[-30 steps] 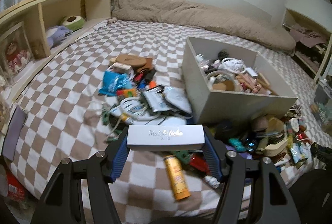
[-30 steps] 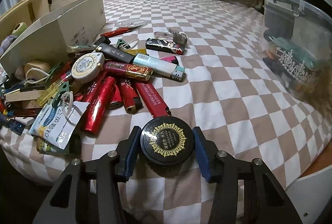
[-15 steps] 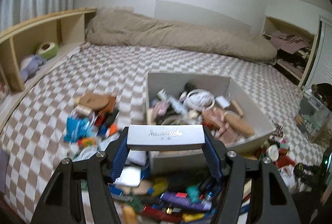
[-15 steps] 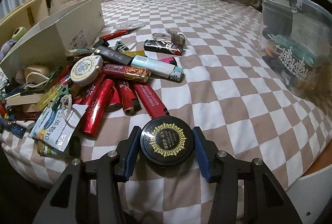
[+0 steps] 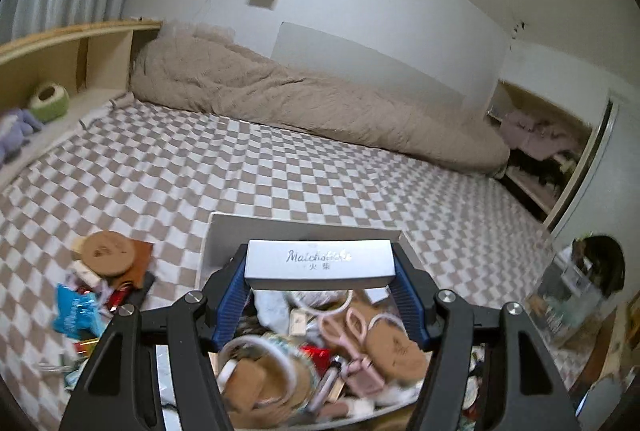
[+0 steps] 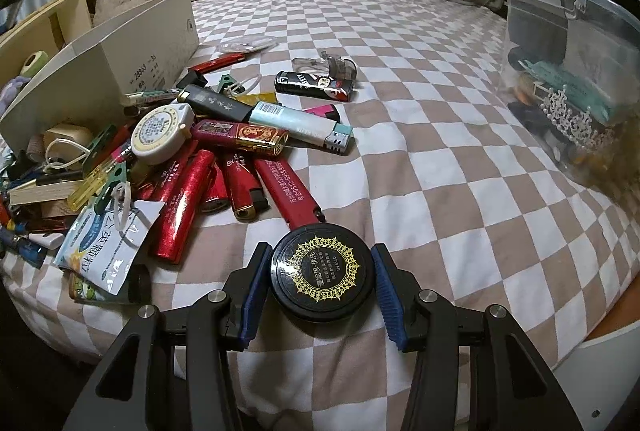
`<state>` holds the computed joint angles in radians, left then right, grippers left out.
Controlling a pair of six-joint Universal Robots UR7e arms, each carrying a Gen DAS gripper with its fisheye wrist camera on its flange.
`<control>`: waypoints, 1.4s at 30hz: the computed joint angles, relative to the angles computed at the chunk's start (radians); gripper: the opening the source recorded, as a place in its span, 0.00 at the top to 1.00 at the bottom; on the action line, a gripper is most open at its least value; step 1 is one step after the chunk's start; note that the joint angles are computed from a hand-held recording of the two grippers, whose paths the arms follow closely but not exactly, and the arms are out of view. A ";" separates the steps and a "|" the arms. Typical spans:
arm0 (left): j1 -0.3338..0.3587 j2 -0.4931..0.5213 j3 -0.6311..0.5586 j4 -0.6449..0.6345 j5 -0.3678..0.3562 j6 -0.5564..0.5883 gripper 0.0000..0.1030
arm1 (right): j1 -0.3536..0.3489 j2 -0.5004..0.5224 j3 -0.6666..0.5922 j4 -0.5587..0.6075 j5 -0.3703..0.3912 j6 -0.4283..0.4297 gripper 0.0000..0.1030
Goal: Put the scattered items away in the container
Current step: 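Lift the white box with the left tool while right tool carries the black tin toward the container, then open the right tool over the white container while left tool releases the white box inside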
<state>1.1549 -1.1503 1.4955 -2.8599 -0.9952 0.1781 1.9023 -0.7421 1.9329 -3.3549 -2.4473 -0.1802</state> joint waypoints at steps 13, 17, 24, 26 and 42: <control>0.082 0.134 -0.166 0.129 0.019 0.026 0.36 | 0.020 -0.034 -0.032 0.085 0.017 0.065 0.51; 0.096 0.146 -0.187 0.154 0.014 0.017 0.36 | 0.052 -0.078 -0.074 0.141 0.176 0.093 0.51; 0.108 0.156 -0.201 0.174 0.011 0.009 0.36 | 0.176 0.023 -0.349 0.217 0.279 -0.136 0.51; 0.106 0.156 -0.198 0.171 0.020 0.019 0.36 | 0.196 0.073 -0.439 0.244 0.305 -0.192 0.51; 0.107 0.132 -0.183 0.120 -0.047 0.057 0.36 | 0.142 0.552 -1.291 0.831 0.290 -0.077 0.51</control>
<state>1.2615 -1.0182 1.3127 -2.7402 -1.0419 0.2351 2.0441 -0.1905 0.6422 -2.5235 -2.1574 -0.2572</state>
